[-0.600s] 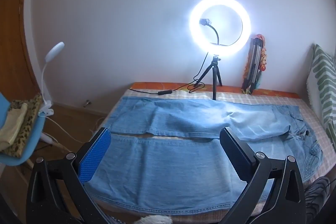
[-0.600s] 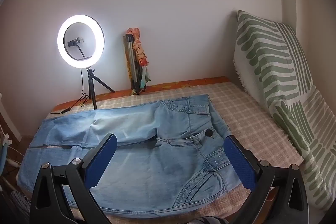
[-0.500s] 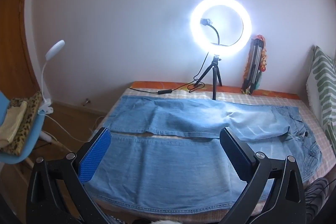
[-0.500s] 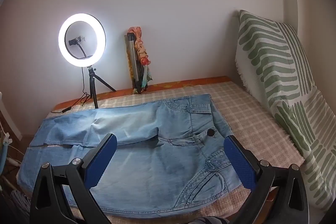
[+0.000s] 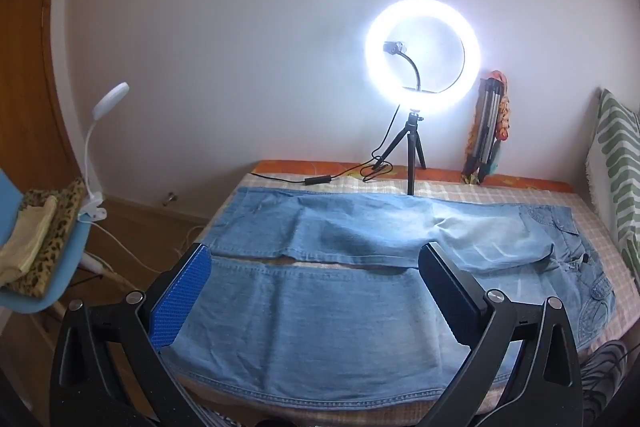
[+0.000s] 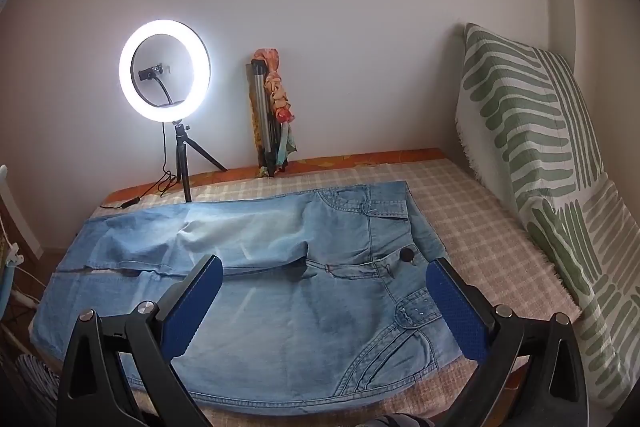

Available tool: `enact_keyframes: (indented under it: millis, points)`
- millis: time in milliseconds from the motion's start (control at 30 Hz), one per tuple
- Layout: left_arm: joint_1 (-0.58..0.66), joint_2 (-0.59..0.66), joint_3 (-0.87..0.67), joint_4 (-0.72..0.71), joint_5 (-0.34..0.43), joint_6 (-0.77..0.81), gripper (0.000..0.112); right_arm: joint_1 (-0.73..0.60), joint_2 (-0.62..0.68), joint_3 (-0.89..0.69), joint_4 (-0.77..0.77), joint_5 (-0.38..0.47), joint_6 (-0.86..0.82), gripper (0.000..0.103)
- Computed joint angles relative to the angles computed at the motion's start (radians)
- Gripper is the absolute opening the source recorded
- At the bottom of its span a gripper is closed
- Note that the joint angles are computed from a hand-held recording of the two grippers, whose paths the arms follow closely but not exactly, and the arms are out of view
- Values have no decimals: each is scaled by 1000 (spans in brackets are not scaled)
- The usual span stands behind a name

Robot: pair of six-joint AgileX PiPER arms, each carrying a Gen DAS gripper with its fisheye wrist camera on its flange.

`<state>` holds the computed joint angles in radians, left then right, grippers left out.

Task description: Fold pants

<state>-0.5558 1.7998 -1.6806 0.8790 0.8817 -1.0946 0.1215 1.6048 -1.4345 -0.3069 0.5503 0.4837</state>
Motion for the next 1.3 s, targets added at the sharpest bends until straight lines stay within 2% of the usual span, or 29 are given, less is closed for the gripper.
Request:
enact_keyframes:
  millis: [1300]
  points:
    - [6,7,-4,9,0,-9,103,10,19,-33,-13,21,-8,103]
